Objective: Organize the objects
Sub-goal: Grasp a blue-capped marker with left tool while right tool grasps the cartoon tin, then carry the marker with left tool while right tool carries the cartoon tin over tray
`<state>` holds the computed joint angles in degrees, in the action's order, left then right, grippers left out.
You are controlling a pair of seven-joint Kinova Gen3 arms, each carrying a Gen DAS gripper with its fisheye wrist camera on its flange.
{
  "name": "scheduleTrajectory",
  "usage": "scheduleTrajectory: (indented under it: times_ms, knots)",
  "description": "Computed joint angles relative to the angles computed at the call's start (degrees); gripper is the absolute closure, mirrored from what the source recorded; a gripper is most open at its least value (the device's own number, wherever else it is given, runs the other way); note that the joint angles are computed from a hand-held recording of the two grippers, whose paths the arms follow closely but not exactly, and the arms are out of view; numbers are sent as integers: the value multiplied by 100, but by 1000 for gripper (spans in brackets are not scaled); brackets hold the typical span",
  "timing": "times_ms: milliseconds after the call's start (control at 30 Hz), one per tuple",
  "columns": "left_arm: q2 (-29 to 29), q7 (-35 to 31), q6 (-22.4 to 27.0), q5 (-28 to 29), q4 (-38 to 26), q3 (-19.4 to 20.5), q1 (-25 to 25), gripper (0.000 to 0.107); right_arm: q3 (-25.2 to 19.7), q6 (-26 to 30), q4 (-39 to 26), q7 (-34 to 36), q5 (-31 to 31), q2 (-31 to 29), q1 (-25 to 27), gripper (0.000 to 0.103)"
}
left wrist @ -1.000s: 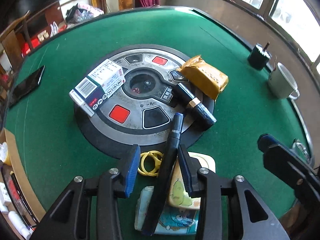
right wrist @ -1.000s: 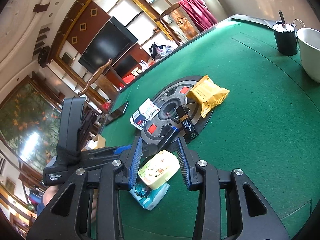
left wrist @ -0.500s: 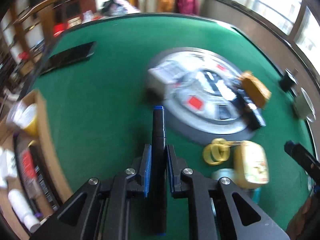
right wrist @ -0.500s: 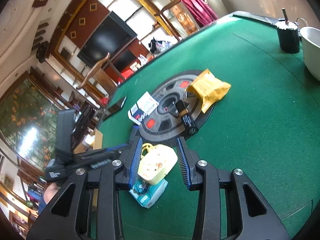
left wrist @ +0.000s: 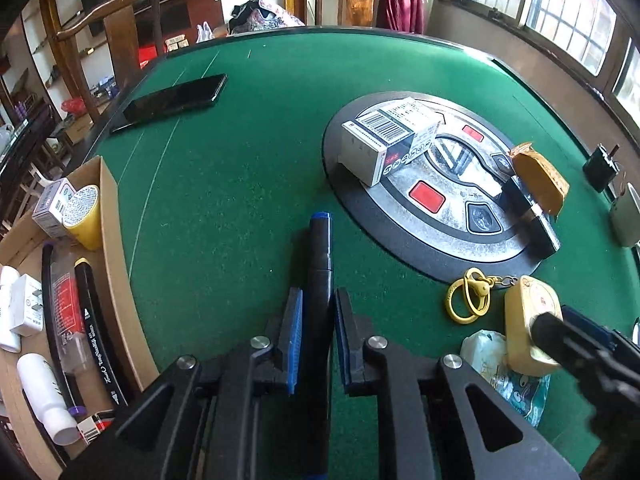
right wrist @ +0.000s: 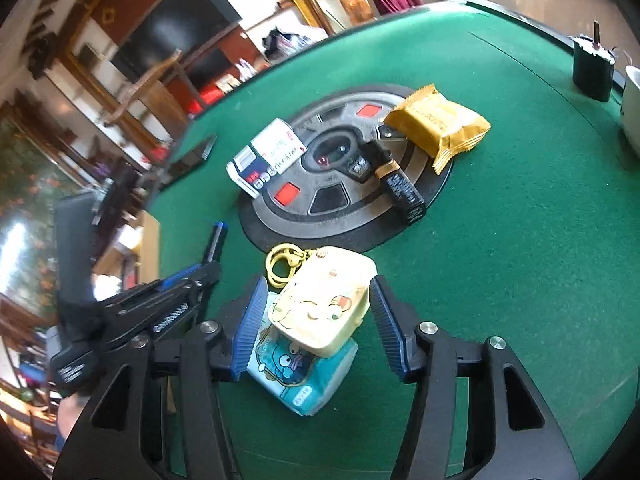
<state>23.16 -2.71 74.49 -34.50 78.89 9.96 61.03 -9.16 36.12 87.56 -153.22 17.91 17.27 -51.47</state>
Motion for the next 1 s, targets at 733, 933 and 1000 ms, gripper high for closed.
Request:
scheduleTrajectory:
  times_ms: [733,933,1000]
  knots:
    - [-736,443,-1505,56,1009,182,-375,94,217,-667,452,-84,596,-143,-84,54]
    - [-954,806,-1648,-240,1181,293,-379,94,631,-1577,947,-1056,1572,-423,-482,54]
    - [-1006,898,-1675,-324,1210,340,-393,94,774,-1766,1072,-1431,1964,-502,-620,54]
